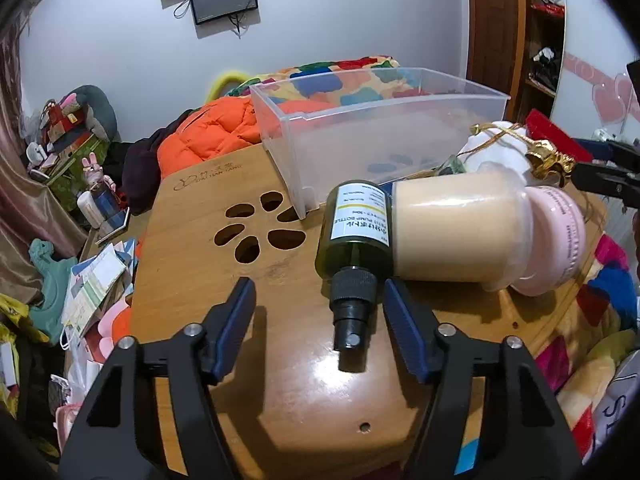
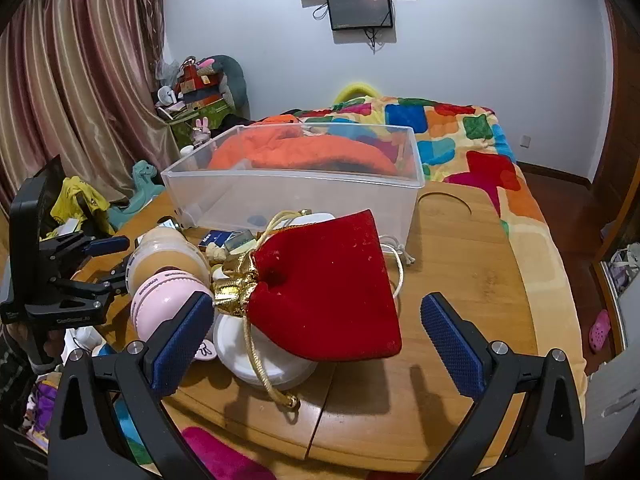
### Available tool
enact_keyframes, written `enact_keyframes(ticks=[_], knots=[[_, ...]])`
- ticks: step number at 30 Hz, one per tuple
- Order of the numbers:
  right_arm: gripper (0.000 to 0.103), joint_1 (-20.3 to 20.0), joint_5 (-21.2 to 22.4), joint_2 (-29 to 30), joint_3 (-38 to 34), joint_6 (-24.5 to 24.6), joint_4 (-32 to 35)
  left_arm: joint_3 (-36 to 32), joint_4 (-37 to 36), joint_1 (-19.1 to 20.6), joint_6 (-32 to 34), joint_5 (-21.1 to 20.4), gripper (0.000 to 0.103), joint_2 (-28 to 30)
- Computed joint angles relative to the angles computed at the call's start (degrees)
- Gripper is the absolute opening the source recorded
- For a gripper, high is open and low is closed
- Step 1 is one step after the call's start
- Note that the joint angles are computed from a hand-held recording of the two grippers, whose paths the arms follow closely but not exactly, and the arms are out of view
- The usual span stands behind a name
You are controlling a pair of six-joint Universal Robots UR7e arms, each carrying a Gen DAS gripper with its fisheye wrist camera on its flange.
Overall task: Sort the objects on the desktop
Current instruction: 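Grasp the red velvet pouch with the right tool while the left tool grasps the green bottle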
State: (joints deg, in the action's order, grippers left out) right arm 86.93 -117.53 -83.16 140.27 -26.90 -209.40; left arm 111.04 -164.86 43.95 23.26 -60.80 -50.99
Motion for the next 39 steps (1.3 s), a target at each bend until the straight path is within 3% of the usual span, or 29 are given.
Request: enact_keyframes(ticks=[6, 9, 14, 18, 21, 24, 27, 29, 39], knots=[[0.103, -0.65, 1.62, 0.66, -1.12, -0.43, 0.97, -1.21, 0.07, 0.04, 0.68, 0.24, 0.063, 1.45], [0.101, 0.15, -0.15, 2.71, -1.63, -1.53, -1.65, -2.04, 0.59, 0.16, 0.03, 0.12, 0.061, 2.01], [0.083, 0.3, 0.45, 3.1, -1.7, -3.0, -1.8, -2.49, -0.37, -0.21, -0.71, 0.78, 0.058, 2.95], [0.078, 0.5, 0.57, 3.18, -1.14, -3.72, -3.04, -2.34, -2.11, -0.74, -0.37, 1.61, 0.054, 3.58], [0.066, 0.48, 1.54, 1.81, -0.36, -3.97, -2.81, -2.83, -1.14, -0.32, -1.59, 0.65, 0.053, 3.53], [0.052, 0.03, 3.53, -0.18, 0.28, -4.06, -0.09, -3.15, -0.51, -0.14, -2.5, 0.38, 0.043, 3.58], [0.044, 0.17, 3.42, -0.14, 0.56, -4.84, -0.13, -3.33, -0.33, 0.04, -3.28, 0.07, 0.042, 3.58], [0.032, 0.02, 4.24, -0.75, 0.96, -4.98, 0.41, -3.0, -1.12, -0.04, -3.29, 0.6, 0.042, 3.5], [0.022, -0.65, 7.23, -3.5, 1.66, -3.42, 2.53, -1.45, -2.73, 0.2, -3.77, 0.28, 0.042, 0.95]])
